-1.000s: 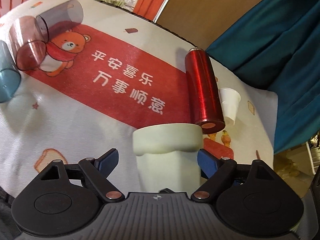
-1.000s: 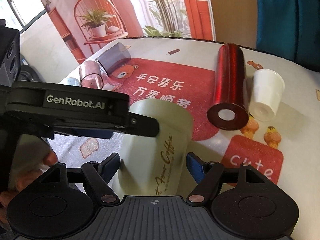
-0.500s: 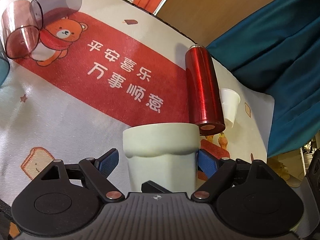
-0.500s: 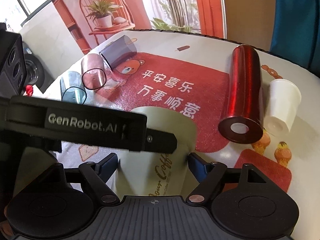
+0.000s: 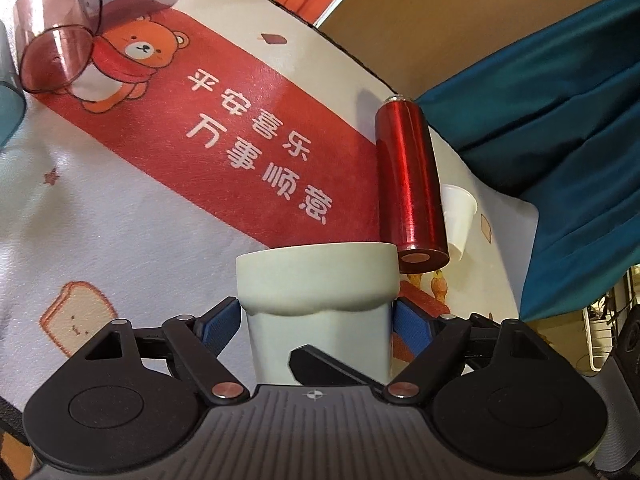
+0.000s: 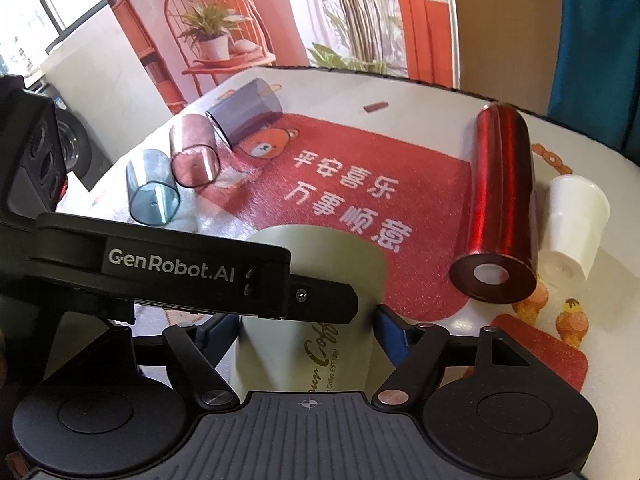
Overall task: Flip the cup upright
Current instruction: 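Turn the tumbler open end up and lower it onto the cloth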
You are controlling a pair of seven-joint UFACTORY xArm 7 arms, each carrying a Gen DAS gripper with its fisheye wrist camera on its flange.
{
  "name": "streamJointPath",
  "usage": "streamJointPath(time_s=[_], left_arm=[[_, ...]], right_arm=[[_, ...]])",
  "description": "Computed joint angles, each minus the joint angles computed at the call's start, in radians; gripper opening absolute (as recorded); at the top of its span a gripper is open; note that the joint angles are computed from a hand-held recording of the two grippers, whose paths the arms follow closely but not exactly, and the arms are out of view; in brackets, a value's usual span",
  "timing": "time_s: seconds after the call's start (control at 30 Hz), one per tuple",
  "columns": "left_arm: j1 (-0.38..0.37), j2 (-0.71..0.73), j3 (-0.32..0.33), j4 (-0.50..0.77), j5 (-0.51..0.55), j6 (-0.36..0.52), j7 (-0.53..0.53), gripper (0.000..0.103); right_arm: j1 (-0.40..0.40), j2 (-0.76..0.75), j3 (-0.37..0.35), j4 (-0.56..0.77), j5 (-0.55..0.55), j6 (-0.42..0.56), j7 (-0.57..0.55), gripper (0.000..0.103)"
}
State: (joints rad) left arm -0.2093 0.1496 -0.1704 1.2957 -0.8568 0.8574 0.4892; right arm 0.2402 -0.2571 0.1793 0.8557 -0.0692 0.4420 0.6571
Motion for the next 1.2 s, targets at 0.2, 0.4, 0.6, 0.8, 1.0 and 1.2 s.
streamJointPath(time_s=[0.2, 0.4, 0.6, 0.8, 1.0, 1.2], left_arm=[[0.003, -0.040, 0.006, -0.033, -0.024, -0.027, 0.048, 0.084], [-0.017, -0.091, 0.011, -0.066, -0.040, -0.096, 0.126, 0.084], [-0.034, -0.074, 0.011, -0.029, -0.064, -0.126, 0.168, 0.084], [-0.051, -0.038, -0.007, 0.020, -0.037, -0.194, 0.170, 0.085], [-0.055, -0.002, -0.031, 0.058, -0.039, -0.245, 0.199, 0.085], [-0.041, -0.030, -0.036, 0.027, -0.115, -0.192, 0.290, 0.075]], right_arm=[[-0.007, -0.015, 0.021, 0.012, -0.049, -0.008, 0.014, 0.064], [-0.035, -0.027, 0.059, 0.028, -0.157, -0.012, 0.066, 0.063], [-0.065, -0.032, 0.068, 0.045, -0.249, -0.025, 0.078, 0.063], [-0.103, -0.005, 0.079, 0.075, -0.362, -0.039, 0.097, 0.061], [-0.144, 0.002, 0.093, 0.072, -0.493, -0.070, 0.172, 0.058], [-0.134, -0.030, 0.087, 0.027, -0.493, -0.080, 0.182, 0.054]])
